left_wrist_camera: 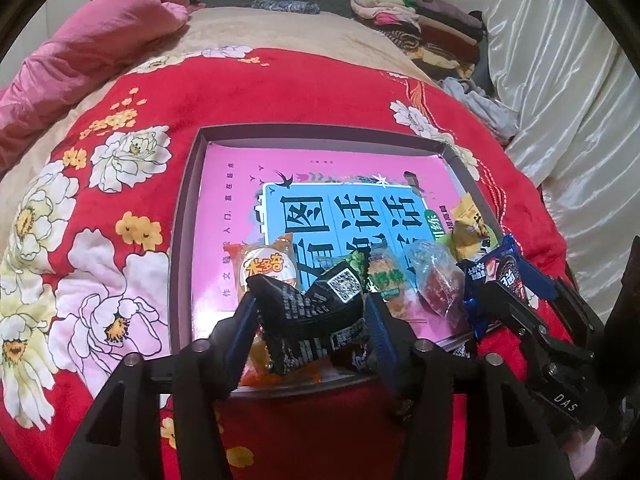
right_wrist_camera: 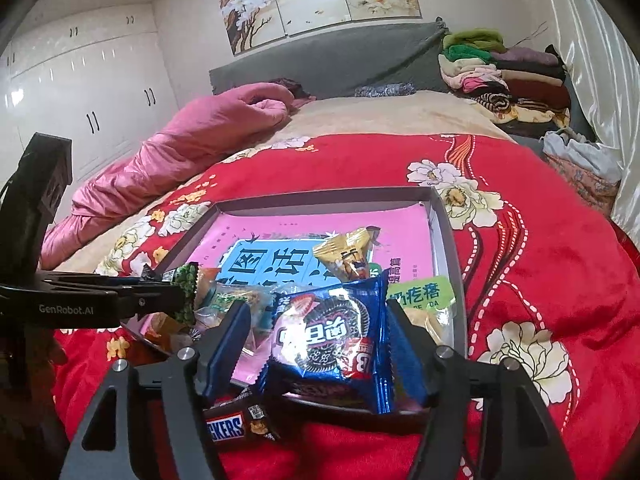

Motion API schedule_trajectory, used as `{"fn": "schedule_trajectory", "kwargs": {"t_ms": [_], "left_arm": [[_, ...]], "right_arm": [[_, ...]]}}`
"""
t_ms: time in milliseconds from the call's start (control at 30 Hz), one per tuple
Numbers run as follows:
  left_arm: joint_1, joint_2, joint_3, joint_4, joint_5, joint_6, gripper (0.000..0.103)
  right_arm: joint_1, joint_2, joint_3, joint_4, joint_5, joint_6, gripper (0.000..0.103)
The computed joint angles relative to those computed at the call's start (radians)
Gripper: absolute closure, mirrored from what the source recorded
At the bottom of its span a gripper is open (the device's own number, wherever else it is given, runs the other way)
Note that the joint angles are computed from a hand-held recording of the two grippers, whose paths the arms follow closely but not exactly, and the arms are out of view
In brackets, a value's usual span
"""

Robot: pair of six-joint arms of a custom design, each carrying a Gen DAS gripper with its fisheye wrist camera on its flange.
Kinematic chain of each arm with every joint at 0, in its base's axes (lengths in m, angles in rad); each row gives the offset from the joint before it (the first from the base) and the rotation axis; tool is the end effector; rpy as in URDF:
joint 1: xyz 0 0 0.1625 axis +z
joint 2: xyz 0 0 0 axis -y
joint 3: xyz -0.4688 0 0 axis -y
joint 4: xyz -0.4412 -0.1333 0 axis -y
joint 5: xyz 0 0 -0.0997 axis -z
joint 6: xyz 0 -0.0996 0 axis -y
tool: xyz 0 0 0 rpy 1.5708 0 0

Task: Organize snacks
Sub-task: 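Lower both packs into the tray and open both tools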

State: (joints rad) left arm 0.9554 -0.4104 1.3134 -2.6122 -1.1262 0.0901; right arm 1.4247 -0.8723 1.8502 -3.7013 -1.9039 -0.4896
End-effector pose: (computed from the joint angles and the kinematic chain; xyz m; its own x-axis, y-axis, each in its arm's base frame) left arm -0.3262 -0.7665 -0.0722 -0.7168 0.5436 -0.4367 0.6389 0.7629 -0.0991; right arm 0.0015 -0.6820 0.2085 -0.8145 0.1934 0.5469 -0.3671 0.5583 -0.7440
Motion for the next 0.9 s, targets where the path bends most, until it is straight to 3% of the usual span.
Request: {"fn": "schedule_trajectory", "kwargs": {"t_ms": [533, 900], "left_arm": [[-0.001, -0.049, 0.047, -0.032, -0.005, 0.0, 0.036], [-0.005, -0.14, 0.162, -0.036, -0.026, 0.019, 0.035]], "right_arm": [[0.009, -0.033, 0.059, -0.114, 0.013, -0.004, 0.03], [0.03, -0.051, 0.113, -0.058, 0.032, 0.031, 0.028]]}}
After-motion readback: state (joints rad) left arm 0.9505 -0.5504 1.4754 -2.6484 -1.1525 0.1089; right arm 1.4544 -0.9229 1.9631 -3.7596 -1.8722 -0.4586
